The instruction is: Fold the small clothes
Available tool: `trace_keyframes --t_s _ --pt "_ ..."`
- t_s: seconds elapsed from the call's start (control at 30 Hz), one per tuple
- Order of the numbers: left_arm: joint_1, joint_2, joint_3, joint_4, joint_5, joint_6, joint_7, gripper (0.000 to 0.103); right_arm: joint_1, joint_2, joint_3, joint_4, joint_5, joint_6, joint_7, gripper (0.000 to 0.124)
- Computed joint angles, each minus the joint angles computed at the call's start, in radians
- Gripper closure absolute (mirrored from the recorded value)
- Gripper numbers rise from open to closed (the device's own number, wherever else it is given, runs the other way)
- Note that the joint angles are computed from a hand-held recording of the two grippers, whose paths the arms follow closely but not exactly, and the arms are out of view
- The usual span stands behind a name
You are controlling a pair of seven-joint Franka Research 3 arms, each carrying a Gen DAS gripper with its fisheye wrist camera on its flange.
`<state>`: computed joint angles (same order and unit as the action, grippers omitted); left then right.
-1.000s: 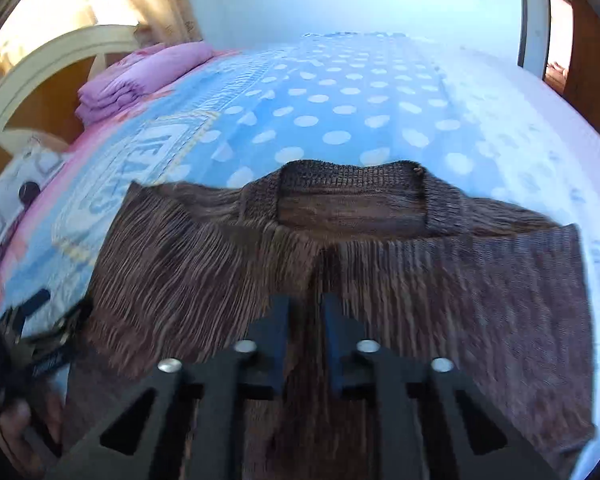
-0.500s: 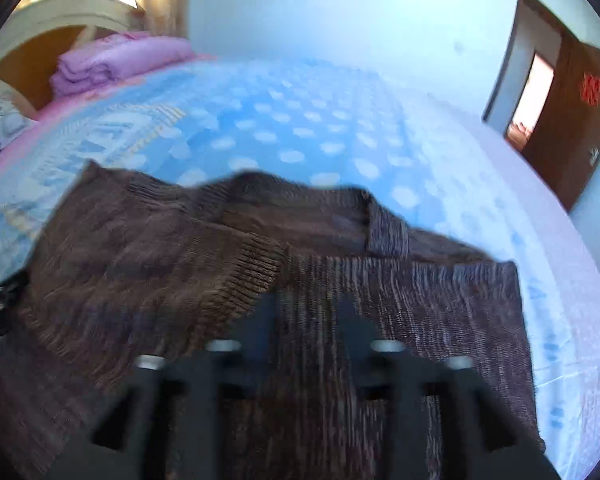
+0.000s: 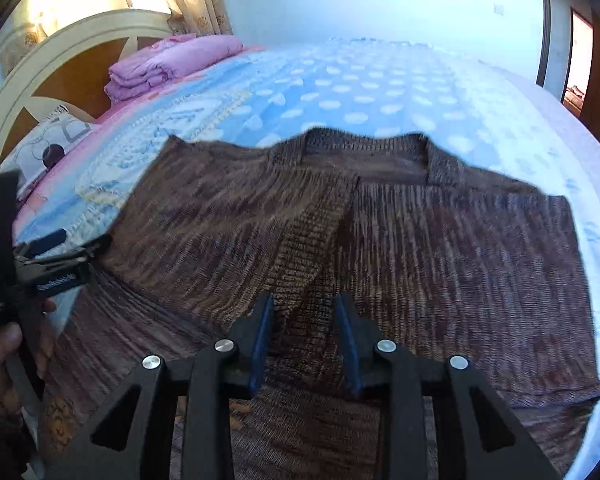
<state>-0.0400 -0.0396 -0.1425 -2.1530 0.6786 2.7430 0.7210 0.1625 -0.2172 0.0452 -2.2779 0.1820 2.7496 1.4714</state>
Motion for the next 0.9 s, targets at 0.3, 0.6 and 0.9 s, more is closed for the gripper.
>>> trace_keyframes --t_s 0.3,0.6,0.9 --pt "-0.015 -0.205 0.007 -0.226 -0.251 0.100 0.207 0.000 -0.055 -0.262 0.000 -0.209 -0.018 -0.027 0.034 0.080" --pt "-0.088 -0.435 0.025 -0.413 -0.356 0.110 0.378 0.000 -0.157 -0.517 0.008 -0.416 -0.047 -0.123 0.081 0.080" --pt "-0.157 -0.575 0.020 -0.519 -0.433 0.030 0.454 0.000 -0.173 -0.708 -0.008 -0.521 -0.046 -0.221 0.060 0.079"
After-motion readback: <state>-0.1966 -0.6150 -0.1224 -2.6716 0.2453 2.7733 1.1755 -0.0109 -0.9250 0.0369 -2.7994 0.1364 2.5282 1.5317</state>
